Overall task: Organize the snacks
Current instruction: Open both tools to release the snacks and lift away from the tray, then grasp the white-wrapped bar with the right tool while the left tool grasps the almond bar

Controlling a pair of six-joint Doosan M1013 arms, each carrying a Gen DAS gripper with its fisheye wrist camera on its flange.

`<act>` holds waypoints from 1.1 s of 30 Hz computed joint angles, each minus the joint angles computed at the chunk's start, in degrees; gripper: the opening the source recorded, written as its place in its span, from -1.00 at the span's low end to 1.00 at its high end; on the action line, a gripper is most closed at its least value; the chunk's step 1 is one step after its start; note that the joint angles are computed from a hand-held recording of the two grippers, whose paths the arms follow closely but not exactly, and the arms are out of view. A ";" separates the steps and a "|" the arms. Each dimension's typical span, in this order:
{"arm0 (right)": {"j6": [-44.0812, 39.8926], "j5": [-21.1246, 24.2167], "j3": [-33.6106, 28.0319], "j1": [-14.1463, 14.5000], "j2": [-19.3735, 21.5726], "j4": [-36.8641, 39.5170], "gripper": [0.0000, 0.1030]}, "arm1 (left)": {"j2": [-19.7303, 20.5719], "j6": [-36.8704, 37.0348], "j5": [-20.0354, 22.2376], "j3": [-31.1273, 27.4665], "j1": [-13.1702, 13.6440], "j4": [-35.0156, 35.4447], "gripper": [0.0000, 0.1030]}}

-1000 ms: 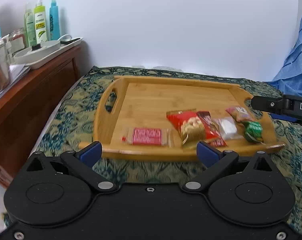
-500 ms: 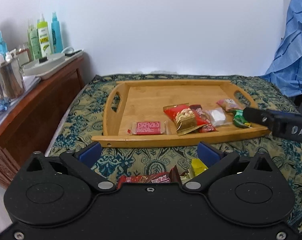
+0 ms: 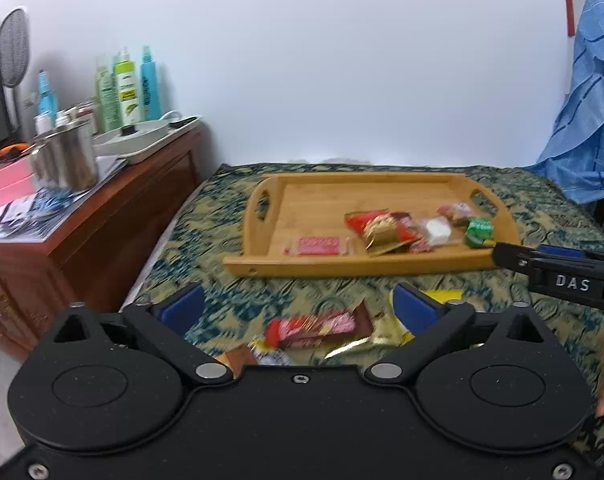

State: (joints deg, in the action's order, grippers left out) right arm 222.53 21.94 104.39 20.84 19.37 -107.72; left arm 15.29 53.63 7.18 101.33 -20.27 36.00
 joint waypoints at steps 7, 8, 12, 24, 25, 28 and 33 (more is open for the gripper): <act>-4.49 2.49 1.83 1.57 -0.39 8.23 -0.08 | -0.50 1.20 2.17 2.11 0.64 -2.79 0.29; -4.40 2.38 2.08 1.71 -0.41 8.61 -0.09 | -0.31 0.44 2.53 2.12 0.76 -2.26 0.29; -9.32 2.85 1.48 2.43 0.38 12.72 -0.13 | 0.90 -9.94 4.44 1.81 1.04 6.29 0.38; -17.46 2.56 -0.97 3.18 2.73 18.40 -0.12 | 5.31 -3.53 4.47 -0.99 2.14 -1.86 0.69; -17.63 2.70 -1.05 3.21 2.84 18.60 -0.12 | 5.56 -5.74 4.25 -0.99 2.05 0.47 0.71; -18.47 2.90 -1.32 3.25 3.13 19.45 -0.12 | 6.22 -6.05 4.00 -1.29 1.97 1.45 0.72; -15.69 3.21 -1.16 3.38 3.39 16.55 -0.12 | 6.95 -0.69 2.44 -1.29 2.28 -4.39 0.76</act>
State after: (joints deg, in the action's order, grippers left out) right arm 206.84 25.15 103.24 24.22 22.76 -91.17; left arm 22.24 52.94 9.61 100.03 -17.99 31.60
